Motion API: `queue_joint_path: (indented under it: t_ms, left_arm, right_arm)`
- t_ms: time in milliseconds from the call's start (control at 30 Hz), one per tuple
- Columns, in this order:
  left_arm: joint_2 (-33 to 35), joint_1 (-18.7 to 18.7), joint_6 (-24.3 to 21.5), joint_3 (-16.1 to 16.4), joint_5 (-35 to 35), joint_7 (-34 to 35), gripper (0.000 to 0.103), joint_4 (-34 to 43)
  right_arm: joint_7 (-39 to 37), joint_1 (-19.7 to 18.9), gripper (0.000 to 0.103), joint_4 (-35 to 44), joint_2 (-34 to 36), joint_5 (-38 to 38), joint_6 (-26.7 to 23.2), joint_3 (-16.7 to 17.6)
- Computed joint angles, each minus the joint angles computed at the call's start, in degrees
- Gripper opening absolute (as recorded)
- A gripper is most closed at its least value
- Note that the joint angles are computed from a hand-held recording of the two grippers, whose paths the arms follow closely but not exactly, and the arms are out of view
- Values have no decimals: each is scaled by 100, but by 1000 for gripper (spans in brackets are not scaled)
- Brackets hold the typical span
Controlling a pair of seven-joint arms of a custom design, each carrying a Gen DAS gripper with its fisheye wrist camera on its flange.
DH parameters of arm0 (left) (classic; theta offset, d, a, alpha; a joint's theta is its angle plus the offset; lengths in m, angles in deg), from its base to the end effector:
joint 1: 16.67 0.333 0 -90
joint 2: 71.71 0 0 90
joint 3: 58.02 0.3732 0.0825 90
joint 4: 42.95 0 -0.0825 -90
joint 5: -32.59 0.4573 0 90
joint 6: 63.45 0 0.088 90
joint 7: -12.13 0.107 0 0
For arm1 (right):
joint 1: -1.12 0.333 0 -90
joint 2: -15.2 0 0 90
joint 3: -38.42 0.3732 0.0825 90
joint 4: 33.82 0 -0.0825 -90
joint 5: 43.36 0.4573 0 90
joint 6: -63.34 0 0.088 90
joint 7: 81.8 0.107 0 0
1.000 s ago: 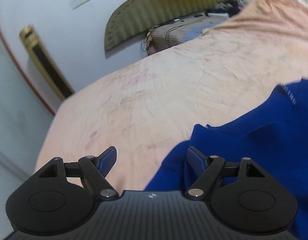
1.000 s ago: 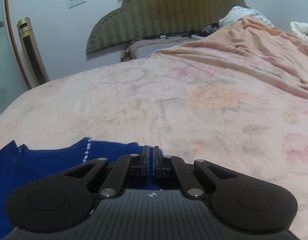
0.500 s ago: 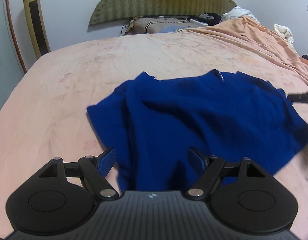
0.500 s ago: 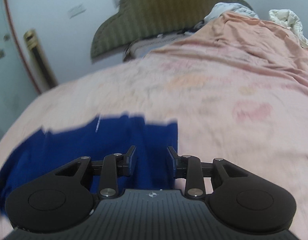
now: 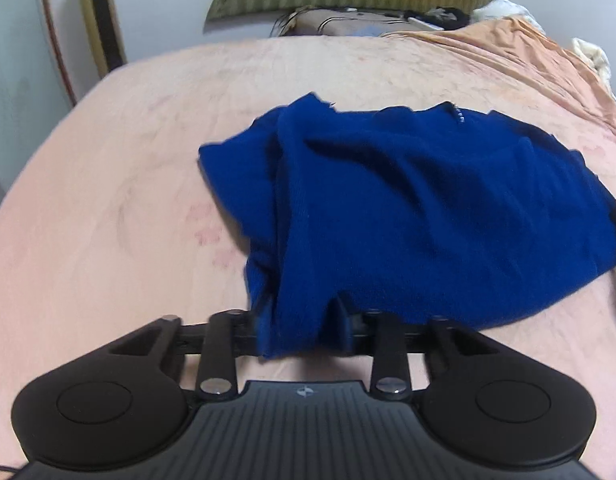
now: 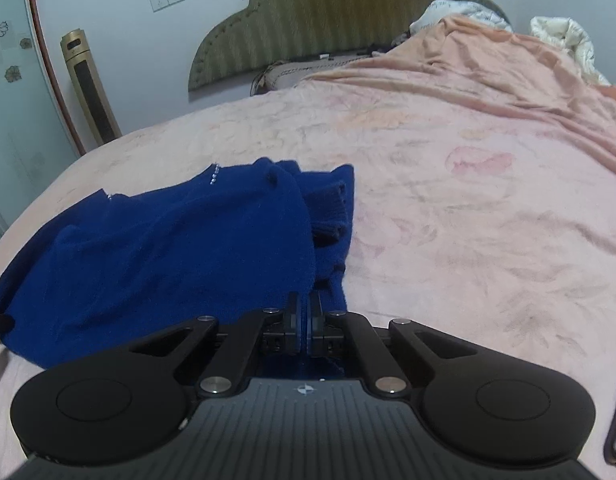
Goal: Fold small clothes
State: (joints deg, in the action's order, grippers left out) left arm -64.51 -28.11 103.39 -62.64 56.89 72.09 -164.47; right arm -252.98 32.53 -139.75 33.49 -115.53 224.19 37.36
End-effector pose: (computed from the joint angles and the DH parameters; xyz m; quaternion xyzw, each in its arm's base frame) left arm 0.6362 -0.2079 0.4377 -0.6200 0.7081 -0.2568 0.2196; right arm 0.6112 0.4122 0.4114 -0.6034 0.6649 -0.2548 0.3590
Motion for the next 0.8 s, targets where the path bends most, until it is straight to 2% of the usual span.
queue_joint_path:
  t_ms: [67, 133, 200, 267, 333, 400, 467, 567, 600, 633, 667, 700, 800]
  left_arm:
    - [-84, 108, 140, -120, -432, 310, 14, -120]
    - [-204, 187, 326, -208, -781, 674, 10, -271]
    - [-356, 340, 478, -404, -1589, 1454, 8, -448]
    - [-552, 483, 409, -622, -2885, 2676, 8, -604]
    - [-723, 458, 367, -604, -3310, 3212, 7, -755]
    - [-805, 461, 319, -563, -3024, 3186, 7, -898]
    - [-717, 487, 107, -534, -2680, 2932, 6, -884]
    - [-645, 480, 139, -538, -3605, 3535, 6, -905]
    - [-674, 479, 95, -540, -3915, 3738, 7, -899]
    - [-726, 476, 88, -526, -3935, 3716, 9, -913]
    - [-800, 484, 151, -509, -3725, 3564, 9, -958]
    - [-872, 509, 127, -500, -3394, 3388, 10, -979]
    - [-953, 683, 188, -531, -2063, 2548, 10, -919]
  right_arm:
    - [4, 99, 4, -15, -80, -217, -242, -16]
    - [-105, 130, 4, -39, -145, -321, -500, 37]
    - [-190, 106, 4, -95, -224, -332, -648, 107]
    - [-288, 60, 4, -218, -355, -266, -714, 185]
    - [-466, 17, 3, -365, -503, -129, -801, 279]
    - [-711, -62, 3, -519, -611, 128, -825, 370]
    - [-1243, -228, 3, -607, -582, 754, -629, 475]
    - [-1611, -331, 4, -657, -513, 1373, -382, 494]
    - [-2100, -424, 16, -661, -488, 1828, -321, 575]
    - [-2214, -380, 17, -654, -497, 1881, -364, 536]
    - [-2060, -285, 21, -660, -540, 1700, -408, 436]
    - [-1936, -240, 31, -671, -596, 1562, -395, 375]
    - [-1076, -126, 32, -555, -664, 685, -401, 196]
